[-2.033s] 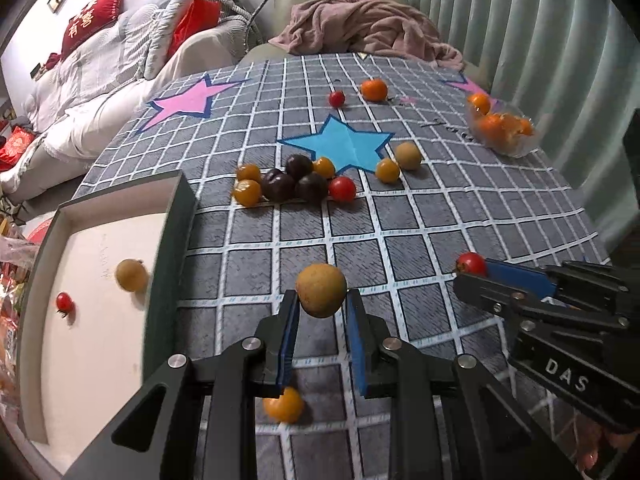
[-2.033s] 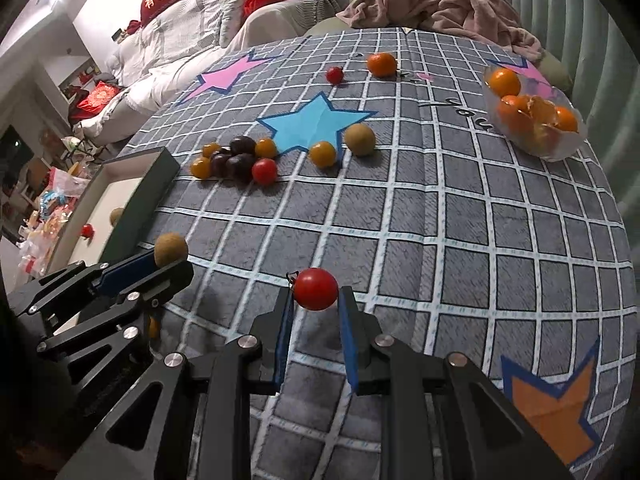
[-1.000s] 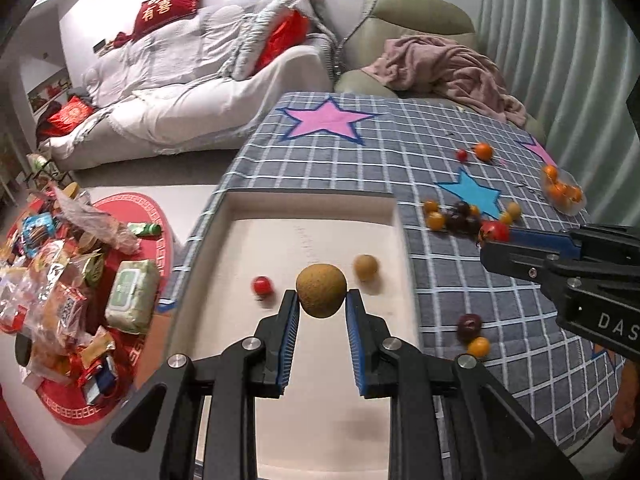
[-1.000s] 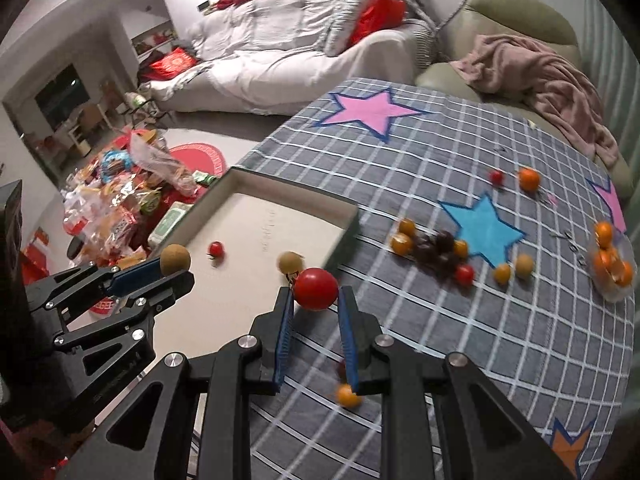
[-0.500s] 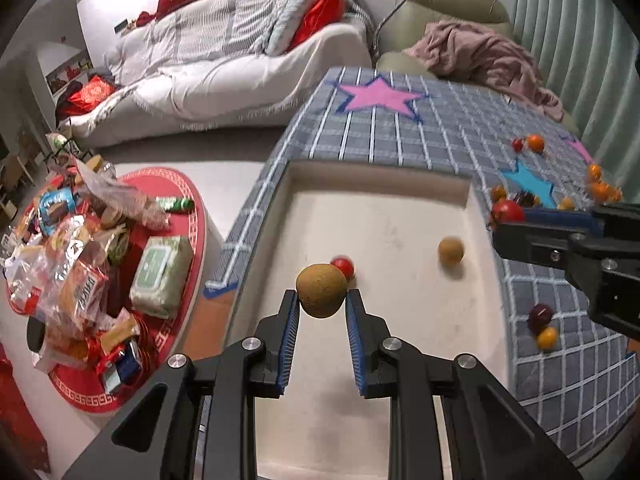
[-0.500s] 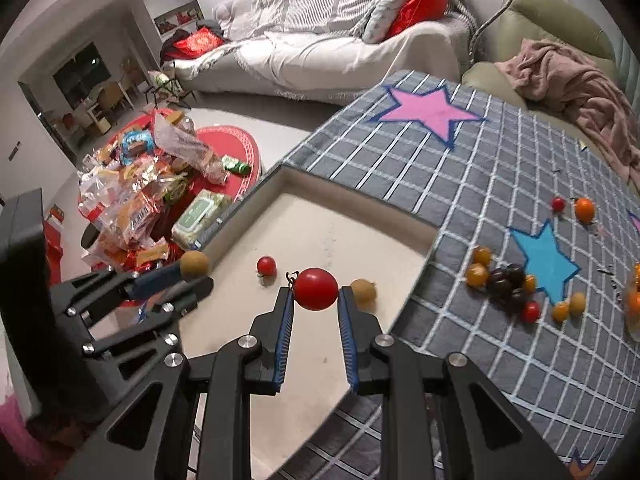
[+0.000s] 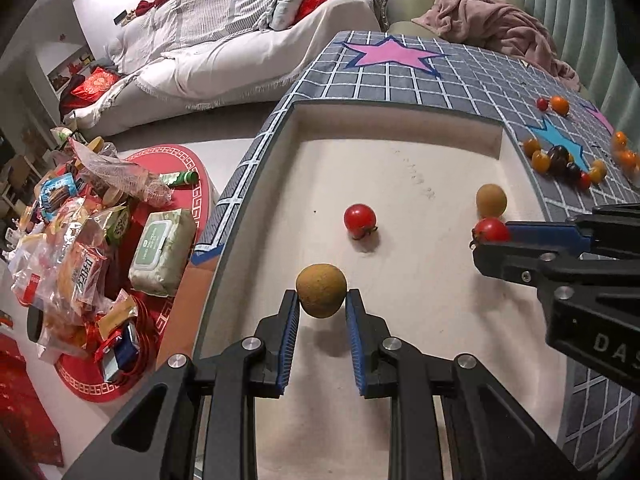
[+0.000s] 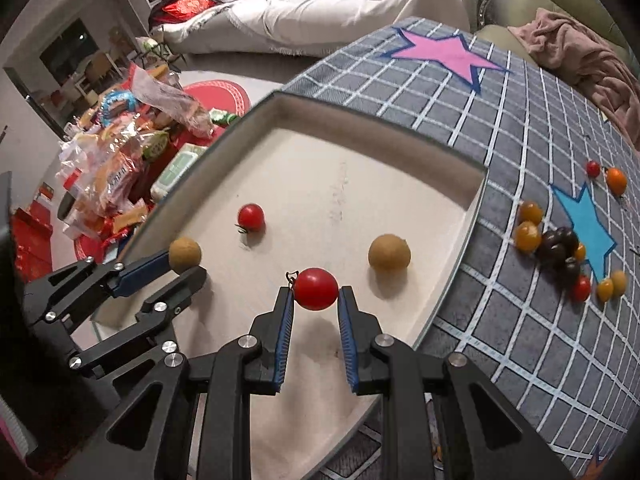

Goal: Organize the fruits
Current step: 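Carry both fruits over the white tray and open both grippers to release them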

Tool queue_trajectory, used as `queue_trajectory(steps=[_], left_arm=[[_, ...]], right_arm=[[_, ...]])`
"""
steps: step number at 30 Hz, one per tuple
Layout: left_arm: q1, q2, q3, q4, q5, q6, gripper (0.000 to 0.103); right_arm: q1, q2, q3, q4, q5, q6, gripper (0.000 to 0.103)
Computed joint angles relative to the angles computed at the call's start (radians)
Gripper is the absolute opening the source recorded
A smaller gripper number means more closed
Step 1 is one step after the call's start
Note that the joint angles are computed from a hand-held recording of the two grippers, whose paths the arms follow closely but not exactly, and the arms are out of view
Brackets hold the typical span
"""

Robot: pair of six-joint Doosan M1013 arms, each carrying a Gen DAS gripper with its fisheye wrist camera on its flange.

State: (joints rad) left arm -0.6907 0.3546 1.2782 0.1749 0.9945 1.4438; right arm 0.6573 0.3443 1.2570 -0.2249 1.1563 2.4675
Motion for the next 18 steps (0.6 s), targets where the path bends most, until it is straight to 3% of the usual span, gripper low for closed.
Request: queue_trajectory(steps=[12,14,16,18], left_arm=[[-0.005,0.003,0.01,0.01,-0.003,-0.01,0.025],[-0.006,0.0,0.017,0.014,-0.014,-0.01,0.025],[-0.01,-0.005,0.025,0.026,-0.025,-0.001,0.026],[-0.015,-0.007,0.03,0.054,-0.028,-0.007,0.031]], right_arm=[[0.002,0.016,0.003,-0.012,0.041,-0.023,0.025],[0.0,0.018,-0.001,0.004,0.041,-0.043,0.032],[-0.002,0.011,0.005,0.027,0.013,-0.056,0.054],[0.005,0.016,-0.005,-0.005,0.034,-0.04,0.065]])
